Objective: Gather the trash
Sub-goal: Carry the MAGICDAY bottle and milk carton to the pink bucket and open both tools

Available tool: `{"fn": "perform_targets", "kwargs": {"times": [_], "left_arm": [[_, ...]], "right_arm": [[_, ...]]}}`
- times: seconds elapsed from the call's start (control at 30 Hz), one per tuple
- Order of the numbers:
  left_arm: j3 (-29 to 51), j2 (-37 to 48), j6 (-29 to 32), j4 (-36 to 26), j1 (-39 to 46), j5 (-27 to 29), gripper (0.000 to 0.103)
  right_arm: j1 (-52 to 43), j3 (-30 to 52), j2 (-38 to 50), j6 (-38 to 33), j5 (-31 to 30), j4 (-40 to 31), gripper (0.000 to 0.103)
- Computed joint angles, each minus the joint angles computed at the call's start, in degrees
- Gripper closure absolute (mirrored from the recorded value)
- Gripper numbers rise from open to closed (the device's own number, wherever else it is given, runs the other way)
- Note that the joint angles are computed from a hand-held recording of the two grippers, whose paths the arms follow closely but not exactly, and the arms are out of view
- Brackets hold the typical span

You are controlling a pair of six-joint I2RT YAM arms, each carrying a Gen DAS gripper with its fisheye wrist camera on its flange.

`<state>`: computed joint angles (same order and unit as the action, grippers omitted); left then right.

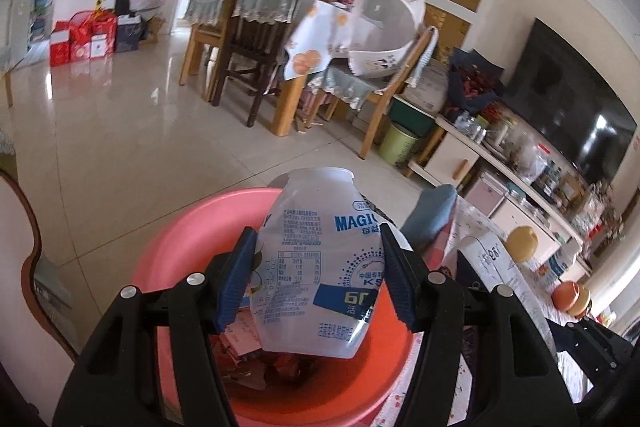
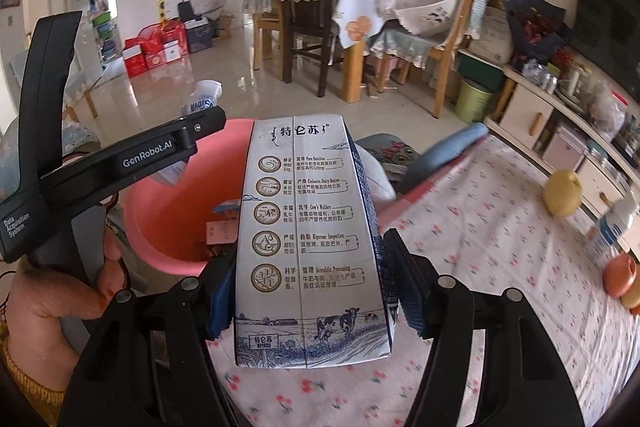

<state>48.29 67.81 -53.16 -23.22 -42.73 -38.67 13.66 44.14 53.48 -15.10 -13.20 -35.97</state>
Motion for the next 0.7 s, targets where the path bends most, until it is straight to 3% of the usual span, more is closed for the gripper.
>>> {"fn": "perform_targets", "kwargs": {"times": [0.57, 0.6, 0.67, 0.7], "left_arm": [[-4.9, -2.7, -1.2, 1.7, 8.0, 6.9, 0.041], [-4.5, -1.9, -1.7, 1.0, 8.6, 7.4, 0.04], [-3.4, -0.6, -2.6, -0.4, 9.5, 8.3, 0.023], [-2.8, 0.0, -3.1, -1.3, 9.7, 8.2, 0.02]], "right_arm": [[14.6, 2.8, 15.3, 4.6, 7.7, 10.6, 0.037], [14.9, 3.1, 17.0, 4.2, 7.6, 10.9, 0.036], [16.0, 2.7, 19.4, 3.7, 8.6, 12.5, 0.035], [16.4, 2.0, 19.8, 3.7, 9.6, 13.6, 0.03]]}}
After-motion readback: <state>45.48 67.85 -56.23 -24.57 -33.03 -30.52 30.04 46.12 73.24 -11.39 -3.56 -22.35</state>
